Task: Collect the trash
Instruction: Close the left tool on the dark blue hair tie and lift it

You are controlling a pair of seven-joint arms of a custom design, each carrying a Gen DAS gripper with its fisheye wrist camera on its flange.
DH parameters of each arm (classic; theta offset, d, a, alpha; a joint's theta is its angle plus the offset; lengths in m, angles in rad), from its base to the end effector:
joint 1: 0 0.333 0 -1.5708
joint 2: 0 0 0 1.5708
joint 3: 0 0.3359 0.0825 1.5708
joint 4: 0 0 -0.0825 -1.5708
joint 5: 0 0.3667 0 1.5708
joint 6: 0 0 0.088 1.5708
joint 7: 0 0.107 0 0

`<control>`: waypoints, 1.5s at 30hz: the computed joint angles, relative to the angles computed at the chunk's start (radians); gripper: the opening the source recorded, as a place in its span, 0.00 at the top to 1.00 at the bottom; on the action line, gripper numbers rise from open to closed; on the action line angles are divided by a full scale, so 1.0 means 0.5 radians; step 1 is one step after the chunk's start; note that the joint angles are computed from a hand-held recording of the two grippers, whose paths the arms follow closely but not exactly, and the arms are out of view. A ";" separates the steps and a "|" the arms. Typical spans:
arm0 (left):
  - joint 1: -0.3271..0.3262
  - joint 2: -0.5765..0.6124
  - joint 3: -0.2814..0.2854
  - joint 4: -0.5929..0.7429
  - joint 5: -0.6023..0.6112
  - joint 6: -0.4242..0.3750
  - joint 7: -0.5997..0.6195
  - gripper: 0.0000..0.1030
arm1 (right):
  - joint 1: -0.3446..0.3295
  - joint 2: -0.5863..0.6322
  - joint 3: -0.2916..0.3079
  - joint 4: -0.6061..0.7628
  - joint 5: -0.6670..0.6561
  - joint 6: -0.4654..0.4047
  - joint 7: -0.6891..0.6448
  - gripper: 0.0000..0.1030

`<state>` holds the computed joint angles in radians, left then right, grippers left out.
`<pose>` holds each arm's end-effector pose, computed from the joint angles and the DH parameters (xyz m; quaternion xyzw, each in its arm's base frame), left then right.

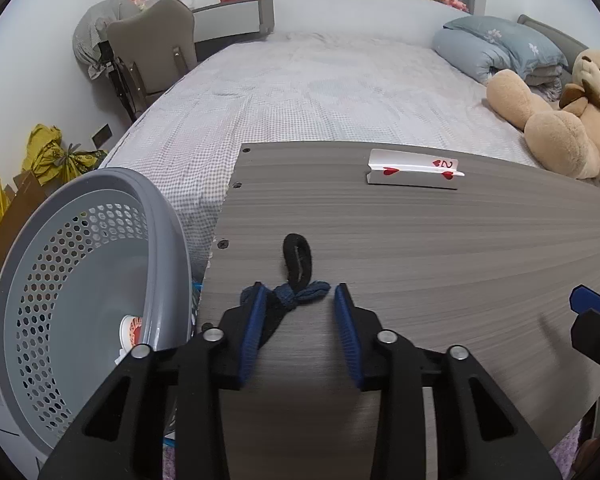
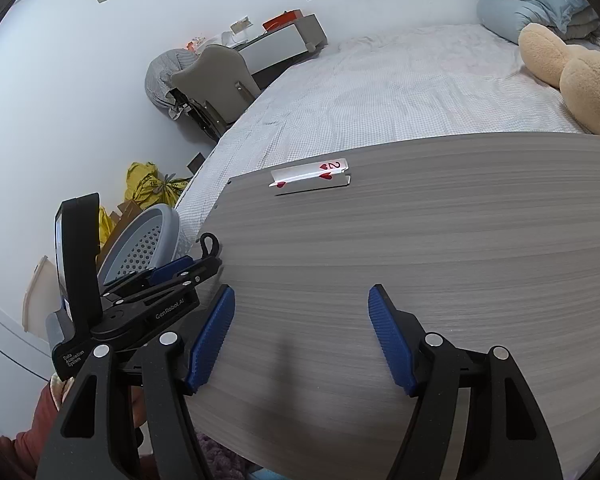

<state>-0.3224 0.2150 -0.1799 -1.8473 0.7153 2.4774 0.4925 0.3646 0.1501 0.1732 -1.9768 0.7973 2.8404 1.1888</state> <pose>0.5615 -0.3015 0.4822 -0.7054 0.6324 -0.1995 0.2502 0.5497 0.2781 0.4929 -0.7149 0.5704 -0.0185 0.4040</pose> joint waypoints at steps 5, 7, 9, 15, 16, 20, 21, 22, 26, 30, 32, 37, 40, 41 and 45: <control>0.006 -0.024 0.006 -0.034 0.027 0.013 -0.028 0.83 | 0.002 0.002 -0.004 0.006 -0.017 -0.008 0.013 0.35; 0.011 -0.041 0.005 -0.057 0.038 0.024 -0.024 0.88 | 0.001 0.002 -0.003 0.006 -0.016 -0.008 0.012 0.35; 0.026 -0.043 -0.009 -0.066 -0.003 0.047 0.019 0.97 | 0.001 0.002 -0.003 0.006 -0.018 -0.008 0.014 0.35; 0.052 -0.052 -0.026 -0.090 -0.129 0.133 0.100 0.99 | 0.007 0.001 -0.004 0.003 -0.036 -0.002 0.028 0.35; 0.048 -0.056 -0.025 -0.094 -0.131 0.144 0.098 0.99 | 0.009 0.002 -0.005 0.003 -0.042 0.001 0.036 0.35; 0.034 -0.058 -0.017 -0.086 -0.103 0.157 0.081 0.99 | 0.009 0.006 -0.005 0.005 -0.055 -0.001 0.050 0.35; 0.032 -0.058 -0.015 -0.085 -0.098 0.149 0.080 0.99 | 0.008 0.008 -0.004 0.008 -0.054 -0.005 0.052 0.35; 0.032 -0.060 -0.015 -0.086 -0.097 0.152 0.086 0.99 | 0.009 0.012 -0.004 0.015 -0.062 -0.010 0.060 0.35; 0.027 -0.071 -0.011 -0.078 -0.062 0.112 0.091 0.96 | 0.008 0.014 -0.002 0.016 -0.068 -0.015 0.059 0.35; 0.030 -0.066 -0.013 -0.064 -0.060 0.084 0.098 0.96 | 0.007 0.017 0.000 0.016 -0.066 -0.017 0.053 0.35; 0.038 -0.062 -0.017 -0.061 -0.090 0.078 0.118 0.96 | 0.003 0.016 0.002 0.013 -0.054 -0.019 0.045 0.35; 0.040 -0.040 -0.019 -0.035 -0.129 0.069 0.154 0.90 | 0.000 0.021 0.001 0.019 -0.046 -0.024 0.040 0.35; 0.026 -0.034 -0.012 -0.023 -0.099 0.055 0.139 0.80 | 0.000 0.022 0.001 0.019 -0.046 -0.026 0.040 0.35; 0.024 -0.032 -0.010 -0.020 -0.089 0.056 0.133 0.76 | 0.001 0.021 0.000 0.019 -0.050 -0.024 0.043 0.35; 0.018 -0.026 -0.003 -0.017 -0.055 0.050 0.108 0.57 | -0.001 0.020 0.002 0.019 -0.041 -0.025 0.037 0.35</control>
<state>-0.3135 0.2019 -0.1814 -1.8555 0.6879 2.5027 0.5465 0.3643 0.1603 0.1741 -1.9675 0.7769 2.8278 1.2075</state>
